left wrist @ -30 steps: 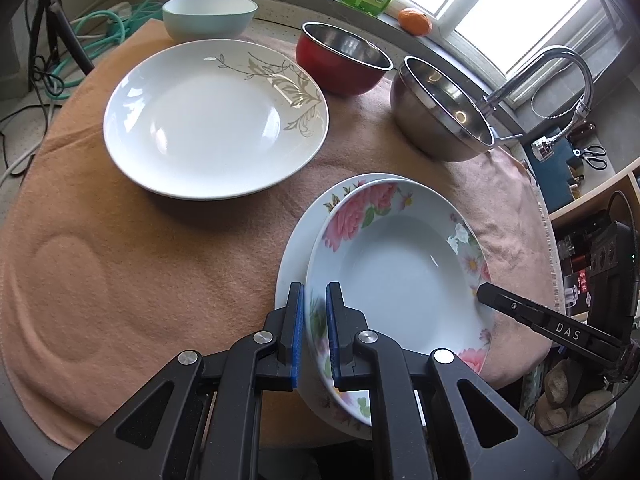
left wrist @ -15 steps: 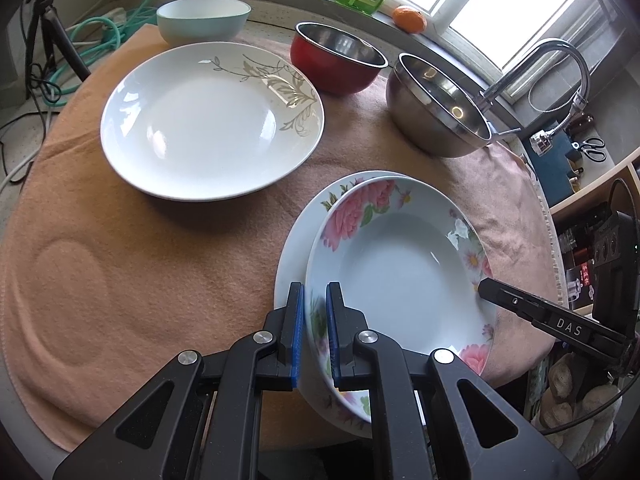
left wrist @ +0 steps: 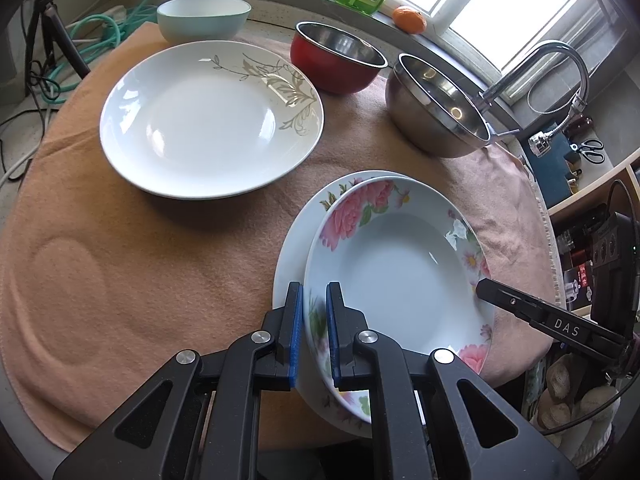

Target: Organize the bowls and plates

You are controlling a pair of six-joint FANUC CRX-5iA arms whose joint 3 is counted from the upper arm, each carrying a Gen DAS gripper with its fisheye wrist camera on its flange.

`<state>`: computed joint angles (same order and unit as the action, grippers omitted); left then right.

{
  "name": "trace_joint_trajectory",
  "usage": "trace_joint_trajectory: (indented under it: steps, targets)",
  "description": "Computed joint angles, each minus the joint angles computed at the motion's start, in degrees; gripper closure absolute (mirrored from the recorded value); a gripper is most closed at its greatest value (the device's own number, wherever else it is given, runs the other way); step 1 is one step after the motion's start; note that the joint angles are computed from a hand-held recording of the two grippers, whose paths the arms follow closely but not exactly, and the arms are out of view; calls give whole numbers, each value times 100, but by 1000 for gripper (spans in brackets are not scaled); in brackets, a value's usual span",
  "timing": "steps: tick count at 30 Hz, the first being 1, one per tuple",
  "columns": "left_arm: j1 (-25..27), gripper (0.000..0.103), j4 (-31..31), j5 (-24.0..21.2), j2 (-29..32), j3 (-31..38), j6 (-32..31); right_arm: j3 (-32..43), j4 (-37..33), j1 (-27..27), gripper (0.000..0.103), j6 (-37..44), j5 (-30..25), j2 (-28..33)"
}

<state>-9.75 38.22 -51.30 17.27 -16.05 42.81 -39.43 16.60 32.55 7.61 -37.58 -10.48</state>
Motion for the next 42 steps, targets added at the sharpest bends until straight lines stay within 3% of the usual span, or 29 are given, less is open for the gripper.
trace_joint_trajectory:
  steps: [6, 13, 20, 32, 42]
  targets:
    - [33, 90, 57, -69, 31, 2, 9, -5, 32, 19, 91, -73, -41, -8]
    - [149, 90, 160, -66, -44, -52, -40, -122, 438, 117, 72, -460, -237, -130]
    - [317, 90, 355, -35, -150, -103, -90, -181, 988, 229, 72, -778, -414, -247]
    - [701, 90, 393, 97, -54, 80, 169, -42, 2024, 230, 72, -1061, -150, -46]
    - [963, 90, 350, 230, 257, 527, 356, 907, 1195, -65, 64, 135, 215, 655]
